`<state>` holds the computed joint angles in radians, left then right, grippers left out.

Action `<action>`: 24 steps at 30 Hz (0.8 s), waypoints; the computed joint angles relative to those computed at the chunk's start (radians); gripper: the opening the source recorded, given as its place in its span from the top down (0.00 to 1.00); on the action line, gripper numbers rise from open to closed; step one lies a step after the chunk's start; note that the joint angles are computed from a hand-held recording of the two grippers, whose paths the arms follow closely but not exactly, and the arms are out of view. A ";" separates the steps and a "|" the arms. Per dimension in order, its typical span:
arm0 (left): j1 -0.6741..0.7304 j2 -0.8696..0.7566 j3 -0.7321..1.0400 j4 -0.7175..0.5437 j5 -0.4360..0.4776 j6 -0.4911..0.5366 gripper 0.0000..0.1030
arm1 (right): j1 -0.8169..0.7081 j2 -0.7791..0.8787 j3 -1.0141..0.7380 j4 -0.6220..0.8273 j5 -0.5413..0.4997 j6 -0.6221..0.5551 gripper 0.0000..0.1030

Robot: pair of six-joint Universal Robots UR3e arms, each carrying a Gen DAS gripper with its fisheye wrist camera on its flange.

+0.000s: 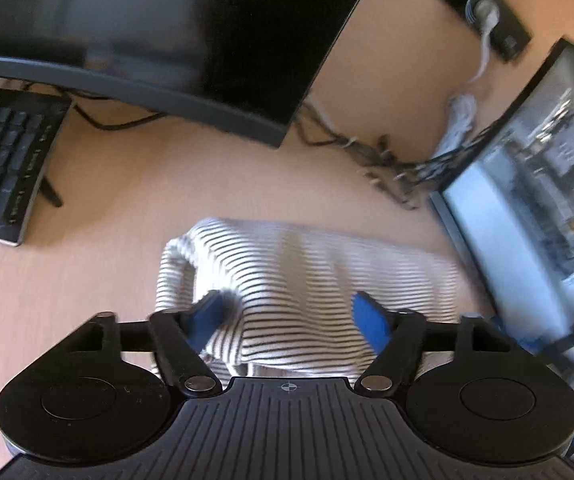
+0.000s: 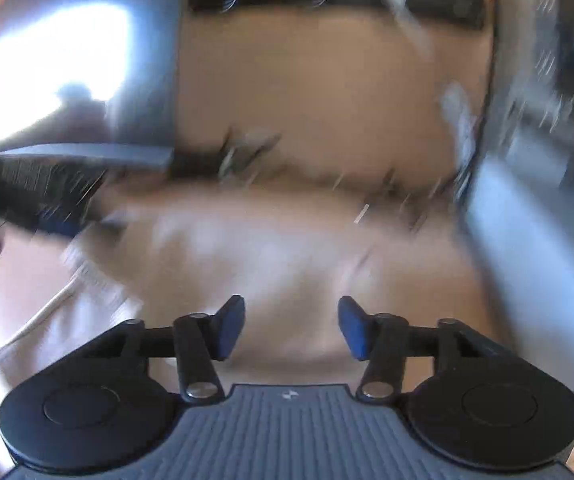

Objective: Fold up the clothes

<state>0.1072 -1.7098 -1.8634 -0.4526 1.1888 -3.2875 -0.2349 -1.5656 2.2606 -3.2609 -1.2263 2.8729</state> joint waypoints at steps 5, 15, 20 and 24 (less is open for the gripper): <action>-0.044 0.025 0.004 -0.051 0.140 -0.086 0.38 | -0.068 0.213 -0.247 0.106 0.068 0.068 0.51; -0.001 -0.044 0.136 -0.113 0.033 -0.022 0.24 | -0.099 0.266 -0.190 0.172 0.105 0.143 0.48; 0.017 -0.142 0.215 -0.194 -0.011 0.075 0.30 | -0.021 0.211 -0.212 0.213 -0.065 0.099 0.38; 0.083 -0.172 0.183 -0.206 -0.136 0.149 0.32 | 0.029 0.156 -0.247 0.216 -0.173 0.178 0.63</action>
<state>0.1906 -1.8821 -1.6803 -0.6583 1.0527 -3.1383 -0.2060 -1.4097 2.0135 -3.0449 -1.3998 3.0508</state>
